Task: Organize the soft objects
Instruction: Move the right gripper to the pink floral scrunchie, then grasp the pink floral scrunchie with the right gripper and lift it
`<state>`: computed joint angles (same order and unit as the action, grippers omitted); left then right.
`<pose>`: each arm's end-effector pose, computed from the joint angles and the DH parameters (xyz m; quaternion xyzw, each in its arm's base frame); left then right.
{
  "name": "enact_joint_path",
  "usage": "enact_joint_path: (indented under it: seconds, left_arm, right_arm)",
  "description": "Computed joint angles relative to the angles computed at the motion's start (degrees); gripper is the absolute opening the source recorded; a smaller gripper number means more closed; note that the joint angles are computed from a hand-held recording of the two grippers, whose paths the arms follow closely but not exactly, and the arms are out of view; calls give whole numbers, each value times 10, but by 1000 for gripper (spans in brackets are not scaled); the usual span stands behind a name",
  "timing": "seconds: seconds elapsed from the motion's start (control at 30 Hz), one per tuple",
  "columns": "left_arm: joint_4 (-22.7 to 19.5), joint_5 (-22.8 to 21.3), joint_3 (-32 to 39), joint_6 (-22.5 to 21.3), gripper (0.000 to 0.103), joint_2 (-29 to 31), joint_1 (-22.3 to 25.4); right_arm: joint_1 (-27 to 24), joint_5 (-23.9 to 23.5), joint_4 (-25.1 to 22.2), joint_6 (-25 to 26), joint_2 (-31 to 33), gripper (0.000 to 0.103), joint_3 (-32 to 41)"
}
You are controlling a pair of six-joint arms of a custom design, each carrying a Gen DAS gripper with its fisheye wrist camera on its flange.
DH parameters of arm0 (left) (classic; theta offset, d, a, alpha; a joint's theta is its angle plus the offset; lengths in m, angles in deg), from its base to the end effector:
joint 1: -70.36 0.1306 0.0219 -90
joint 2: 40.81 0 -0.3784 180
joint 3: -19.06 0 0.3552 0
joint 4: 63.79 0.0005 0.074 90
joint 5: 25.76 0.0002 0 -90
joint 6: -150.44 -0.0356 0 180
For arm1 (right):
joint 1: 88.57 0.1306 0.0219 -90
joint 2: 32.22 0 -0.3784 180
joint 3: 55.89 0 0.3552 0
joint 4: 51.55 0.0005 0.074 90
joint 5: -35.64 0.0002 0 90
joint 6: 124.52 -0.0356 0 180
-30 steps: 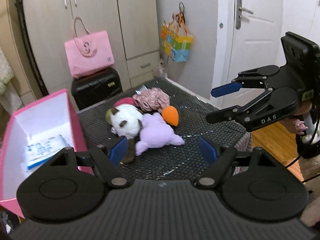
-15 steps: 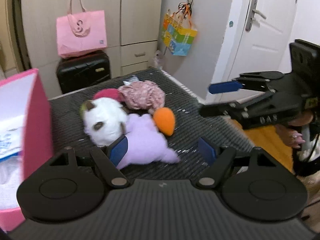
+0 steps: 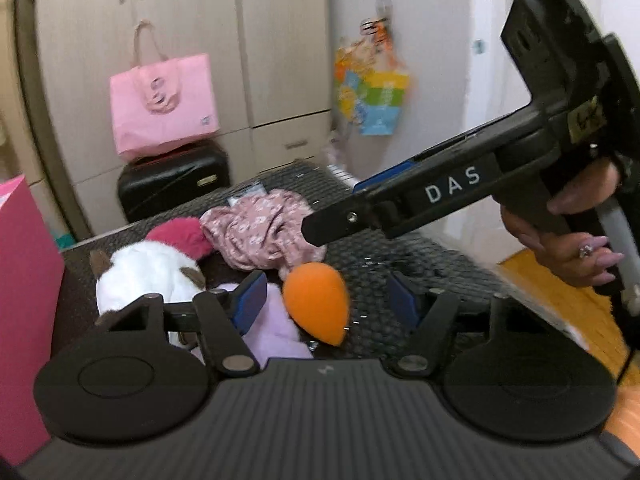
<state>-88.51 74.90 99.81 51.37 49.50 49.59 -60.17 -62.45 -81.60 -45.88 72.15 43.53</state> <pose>0.4315 -0.1712 0.3885 0.2686 0.8394 -0.1291 0.4545 0.4896 0.2699 0.4037 -0.1633 0.8702 0.2155 0.4119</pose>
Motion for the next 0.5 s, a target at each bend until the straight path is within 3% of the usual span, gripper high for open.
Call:
enact_joint_path:
  seconds: [0.1,0.23,0.5]
  left_arm:
    - [5,-22,4,7,56,12,-7]
    - [32,-44,-11,4,38,11,-15]
    - [67,-50,-50,-5,38,-11,-26]
  right_arm:
    - [-5,-14,-22,5,31,80,37]
    - [-10,-28,-42,7,64,83,73]
    - [-16,-61,-43,-5,101,83,102]
